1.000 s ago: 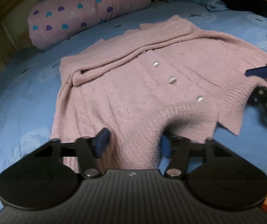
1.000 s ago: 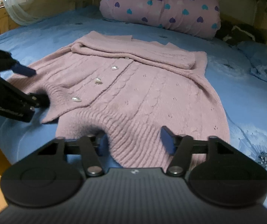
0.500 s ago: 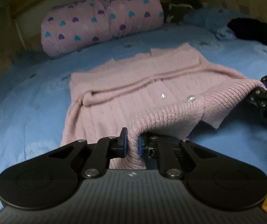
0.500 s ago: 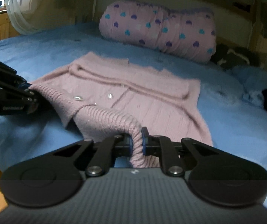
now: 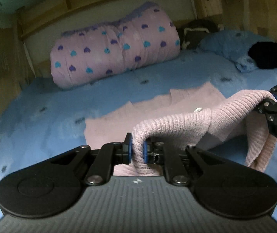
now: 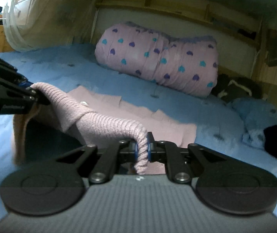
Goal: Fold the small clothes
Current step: 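Lift the hem with both tools and fold it toward the collar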
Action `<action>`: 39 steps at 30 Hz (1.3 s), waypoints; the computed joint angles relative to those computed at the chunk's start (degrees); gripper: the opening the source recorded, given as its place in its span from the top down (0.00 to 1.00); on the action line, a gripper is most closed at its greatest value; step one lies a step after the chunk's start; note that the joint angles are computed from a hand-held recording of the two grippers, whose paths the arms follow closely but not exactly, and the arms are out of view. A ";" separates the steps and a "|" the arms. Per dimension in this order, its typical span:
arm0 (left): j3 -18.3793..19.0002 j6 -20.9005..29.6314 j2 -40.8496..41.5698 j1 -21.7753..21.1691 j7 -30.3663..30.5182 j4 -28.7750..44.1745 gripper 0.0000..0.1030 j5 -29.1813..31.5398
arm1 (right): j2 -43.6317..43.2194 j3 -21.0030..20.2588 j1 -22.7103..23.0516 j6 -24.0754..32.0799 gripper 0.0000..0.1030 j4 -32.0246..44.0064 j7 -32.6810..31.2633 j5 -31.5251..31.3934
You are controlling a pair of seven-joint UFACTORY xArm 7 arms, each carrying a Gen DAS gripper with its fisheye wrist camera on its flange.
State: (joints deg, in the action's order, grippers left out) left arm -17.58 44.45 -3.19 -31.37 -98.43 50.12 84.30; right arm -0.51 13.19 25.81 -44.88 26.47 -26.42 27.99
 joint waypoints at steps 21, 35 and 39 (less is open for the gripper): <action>13.42 -10.30 25.65 3.77 16.60 33.65 0.87 1.90 | 21.34 -9.87 -0.11 9.38 0.89 34.55 -11.49 -3.21; 18.77 -17.76 48.07 5.65 32.86 52.29 0.86 -18.52 | 37.86 -18.03 3.25 25.95 0.88 52.83 -4.94 -4.81; 21.68 -19.26 48.99 3.80 33.40 52.26 0.85 -20.54 | 40.35 -18.94 3.07 30.21 0.86 55.46 -1.40 -6.83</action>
